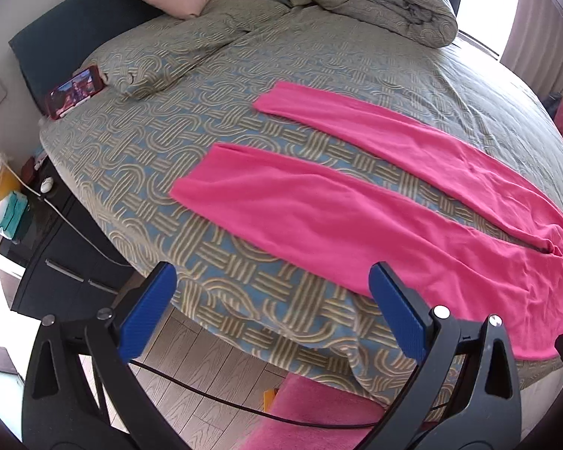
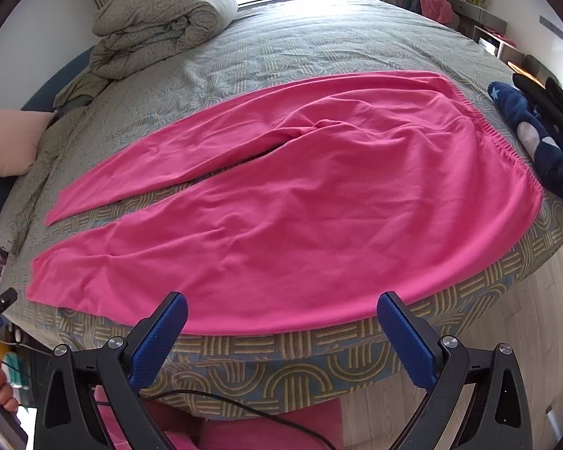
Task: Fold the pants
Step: 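Move both open grippers down toward the pink pant legs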
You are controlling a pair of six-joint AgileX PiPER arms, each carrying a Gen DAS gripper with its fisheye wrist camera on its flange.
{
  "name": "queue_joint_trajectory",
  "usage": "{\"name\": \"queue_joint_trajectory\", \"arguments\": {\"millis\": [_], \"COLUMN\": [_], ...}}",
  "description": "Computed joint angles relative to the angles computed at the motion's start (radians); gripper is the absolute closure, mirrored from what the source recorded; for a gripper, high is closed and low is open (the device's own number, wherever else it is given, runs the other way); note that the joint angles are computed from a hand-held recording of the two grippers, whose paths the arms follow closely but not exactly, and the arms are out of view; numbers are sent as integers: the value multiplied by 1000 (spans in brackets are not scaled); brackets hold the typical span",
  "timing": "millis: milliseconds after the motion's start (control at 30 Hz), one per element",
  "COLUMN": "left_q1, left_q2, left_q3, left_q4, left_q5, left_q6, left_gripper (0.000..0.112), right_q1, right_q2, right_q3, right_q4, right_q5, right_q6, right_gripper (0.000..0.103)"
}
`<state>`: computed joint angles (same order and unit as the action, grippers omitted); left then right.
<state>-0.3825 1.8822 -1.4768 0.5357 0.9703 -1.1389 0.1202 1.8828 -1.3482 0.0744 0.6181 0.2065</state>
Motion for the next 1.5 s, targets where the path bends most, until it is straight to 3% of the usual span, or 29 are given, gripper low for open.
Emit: {"name": "queue_joint_trajectory", "arguments": {"millis": [333,567,633,733,867,1000,1200,1500], "left_q1": [-26,-14,0,42,139,246,337,358], "left_q2": [69,99,96,73,55,42,96,106], "left_q3": [-60,-96,-82,-29,43,124,115,68], "left_q4": [-47,-87,-99,-142,-296,-517,-766,-749], "left_q5": [-41,-76,-95,-152,-235,-334,-384,-422], "left_q6": [108,170,177,188,249,345,475,435], "left_gripper": [10,10,10,19,31,34,34,34], "right_q1": [17,-29,-60,-146,-285,-374,-459,-542], "right_q2": [29,31,28,30,23,-4,8,53], "right_q3": [-30,-11,-3,9,55,116,138,119], "right_q4": [-7,22,85,264,451,511,618,728], "right_q5": [4,16,18,41,68,42,46,95], "right_q6": [2,13,-32,-177,-289,-302,-351,-382], "right_gripper": [2,20,26,32,41,41,41,40]}}
